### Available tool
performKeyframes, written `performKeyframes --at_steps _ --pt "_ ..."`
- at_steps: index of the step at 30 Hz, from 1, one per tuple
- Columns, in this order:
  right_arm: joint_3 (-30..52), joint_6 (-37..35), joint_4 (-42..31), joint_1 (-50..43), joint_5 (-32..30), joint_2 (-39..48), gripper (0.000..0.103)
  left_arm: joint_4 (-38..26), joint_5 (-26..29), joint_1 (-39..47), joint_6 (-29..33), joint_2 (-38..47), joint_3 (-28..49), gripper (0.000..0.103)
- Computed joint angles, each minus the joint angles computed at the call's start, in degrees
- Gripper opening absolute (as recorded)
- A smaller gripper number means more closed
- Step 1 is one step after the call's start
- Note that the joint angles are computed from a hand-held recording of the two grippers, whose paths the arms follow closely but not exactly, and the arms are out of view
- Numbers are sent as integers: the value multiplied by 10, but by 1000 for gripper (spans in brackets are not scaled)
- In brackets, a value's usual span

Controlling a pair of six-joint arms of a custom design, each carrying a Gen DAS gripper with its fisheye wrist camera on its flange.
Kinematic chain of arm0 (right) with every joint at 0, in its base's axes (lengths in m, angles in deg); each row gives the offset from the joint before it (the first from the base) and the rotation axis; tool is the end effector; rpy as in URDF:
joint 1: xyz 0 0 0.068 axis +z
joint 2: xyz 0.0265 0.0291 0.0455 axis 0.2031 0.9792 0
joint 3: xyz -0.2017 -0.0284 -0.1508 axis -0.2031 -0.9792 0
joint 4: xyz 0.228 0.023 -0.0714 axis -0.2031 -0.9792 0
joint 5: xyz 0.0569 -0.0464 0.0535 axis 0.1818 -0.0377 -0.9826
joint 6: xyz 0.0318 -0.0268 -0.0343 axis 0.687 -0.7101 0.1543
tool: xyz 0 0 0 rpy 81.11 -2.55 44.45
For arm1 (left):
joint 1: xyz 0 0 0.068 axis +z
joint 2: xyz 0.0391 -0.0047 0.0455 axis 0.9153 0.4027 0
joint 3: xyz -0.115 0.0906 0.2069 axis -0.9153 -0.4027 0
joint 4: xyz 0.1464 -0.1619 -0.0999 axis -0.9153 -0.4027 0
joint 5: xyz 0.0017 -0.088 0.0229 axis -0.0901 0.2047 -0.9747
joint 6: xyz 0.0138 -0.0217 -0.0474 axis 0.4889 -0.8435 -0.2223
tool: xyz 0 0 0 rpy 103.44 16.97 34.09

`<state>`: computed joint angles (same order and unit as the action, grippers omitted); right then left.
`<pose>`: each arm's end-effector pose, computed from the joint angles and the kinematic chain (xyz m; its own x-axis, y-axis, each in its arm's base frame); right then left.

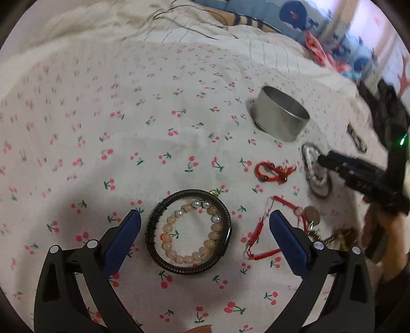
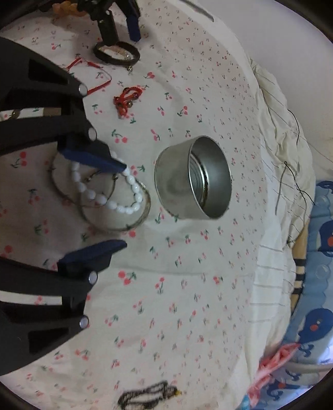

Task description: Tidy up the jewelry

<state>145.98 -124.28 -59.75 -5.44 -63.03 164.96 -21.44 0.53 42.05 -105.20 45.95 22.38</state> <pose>0.3766 -0.0980 0.0729 -0.7517 -0.3262 -0.5732 -0.4765 0.8695 0.1301 0.2632 -0.1143 0.0831 -0.8421 -0.2322 -0.4867 -0.1341 0.9644 -0.2279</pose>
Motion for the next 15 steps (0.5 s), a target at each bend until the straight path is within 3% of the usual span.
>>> performKeyframes --at_steps 2,4,8,12,15 --pt "17 -3 -10 4 1 14 43 27 36 16 -5 5 -11 97" --pt "39 -9 -31 5 -8 28 32 37 46 22 -9 12 -12 97" --pt "63 -7 -62 5 -6 38 32 25 17 26 -14 25 1 97" --pt "67 -20 -77 6 -6 40 31 21 24 36 -14 40 13 97" --pt "92 -19 -103 1 -26 61 18 3 12 36 -14 67 38 97"
